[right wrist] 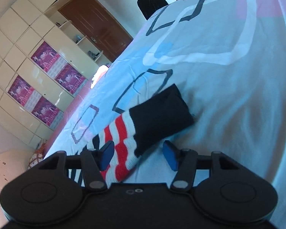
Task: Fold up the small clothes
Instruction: 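Reach the right gripper to the black sleeve cuff and grasp it, then lift the cuff with the right gripper, fold the sleeve across the body, release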
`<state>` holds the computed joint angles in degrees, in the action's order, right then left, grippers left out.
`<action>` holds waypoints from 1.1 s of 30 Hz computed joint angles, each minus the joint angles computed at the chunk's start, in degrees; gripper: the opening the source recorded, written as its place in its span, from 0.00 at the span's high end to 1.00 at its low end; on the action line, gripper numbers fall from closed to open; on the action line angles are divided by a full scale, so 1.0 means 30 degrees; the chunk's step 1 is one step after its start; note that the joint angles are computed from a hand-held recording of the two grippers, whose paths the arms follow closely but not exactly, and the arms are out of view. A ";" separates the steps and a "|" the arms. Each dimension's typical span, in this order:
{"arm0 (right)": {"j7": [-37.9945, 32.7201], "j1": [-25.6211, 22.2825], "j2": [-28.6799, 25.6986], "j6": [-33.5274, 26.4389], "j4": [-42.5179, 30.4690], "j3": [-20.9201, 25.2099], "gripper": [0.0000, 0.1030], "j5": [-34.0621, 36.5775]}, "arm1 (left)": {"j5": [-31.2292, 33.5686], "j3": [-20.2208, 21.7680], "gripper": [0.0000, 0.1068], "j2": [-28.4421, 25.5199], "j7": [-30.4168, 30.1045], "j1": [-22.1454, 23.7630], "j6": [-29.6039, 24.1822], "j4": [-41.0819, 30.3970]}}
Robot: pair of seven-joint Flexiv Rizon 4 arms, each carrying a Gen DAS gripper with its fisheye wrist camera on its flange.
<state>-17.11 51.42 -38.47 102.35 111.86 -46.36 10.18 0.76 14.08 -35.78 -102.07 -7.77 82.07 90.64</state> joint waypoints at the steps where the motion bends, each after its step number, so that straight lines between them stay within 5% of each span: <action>1: 0.0185 -0.0427 -0.0106 0.0218 -0.0220 0.0320 0.41 -0.0080 | 0.0010 0.0076 0.04 -0.0152 -0.0101 -0.0163 -0.0151 -0.0251; 3: 0.0195 -0.1138 -0.0043 0.0153 -0.0647 0.0990 0.42 -0.0086 | 0.0048 0.0137 0.04 -0.0393 -0.0271 -0.0405 -0.0540 -0.0708; 7: -0.0319 -0.2524 0.0147 0.0054 -0.1160 0.2408 0.74 -0.0332 | 0.0193 -0.0266 0.04 -0.0545 -0.0165 -0.0425 -0.1033 -0.1178; 9: -0.0447 -0.2463 0.0183 -0.0106 -0.1006 0.2222 0.80 -0.0652 | 0.0334 -0.0286 0.04 -0.0592 -0.0154 -0.0422 -0.1087 -0.1323; 11: 0.0265 -0.1335 0.0371 -0.2194 -0.0625 0.0384 0.95 -0.3353 | 0.0342 -0.0384 0.04 -0.0613 -0.0124 -0.0279 -0.1136 -0.1393; 14: -0.2681 0.1733 -0.0509 -0.7345 -0.1337 -0.3887 0.93 -1.0719 | 0.0324 -0.0479 0.04 -0.0618 0.0068 0.0074 -0.1180 -0.1418; 16: -0.5008 0.2381 -0.1648 -0.9422 -0.2393 -0.4339 0.93 -1.0235 | 0.0175 -0.0696 0.04 -0.0623 0.0352 0.0578 -0.1166 -0.1405; 18: -0.4412 0.1671 -0.1324 -1.0469 -0.3055 -0.3297 0.93 -1.0035 | -0.0145 -0.1155 0.04 -0.0596 0.0830 0.1236 -0.1006 -0.1255; 22: -0.1939 0.2452 -0.1207 -0.8270 -0.2740 -0.4023 0.93 -0.7901 | -0.1153 -0.2555 0.04 -0.0579 0.2522 0.3045 -0.0242 -0.0628; 25: -0.0055 0.2976 -0.1121 -0.5830 -0.2724 -0.4542 0.93 -1.0007 | -0.1813 -0.3212 0.04 -0.0723 0.4104 0.4098 0.0267 -0.0362; 29: -0.0712 0.2226 -0.1489 -0.4640 -0.5674 -0.2307 0.93 -0.9818 | -0.2588 -0.3859 0.04 -0.0989 0.6117 0.5297 0.1058 -0.0273; 33: -0.1772 -0.0338 -0.2423 -0.5308 -1.0321 0.2867 0.93 -1.0163 | -0.3778 -0.5142 0.04 -0.1006 0.8035 0.6830 0.1634 0.0026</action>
<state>-22.43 50.40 -45.74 86.43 80.89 -37.76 -20.31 -10.58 -1.34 -38.80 -77.96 12.72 86.97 90.72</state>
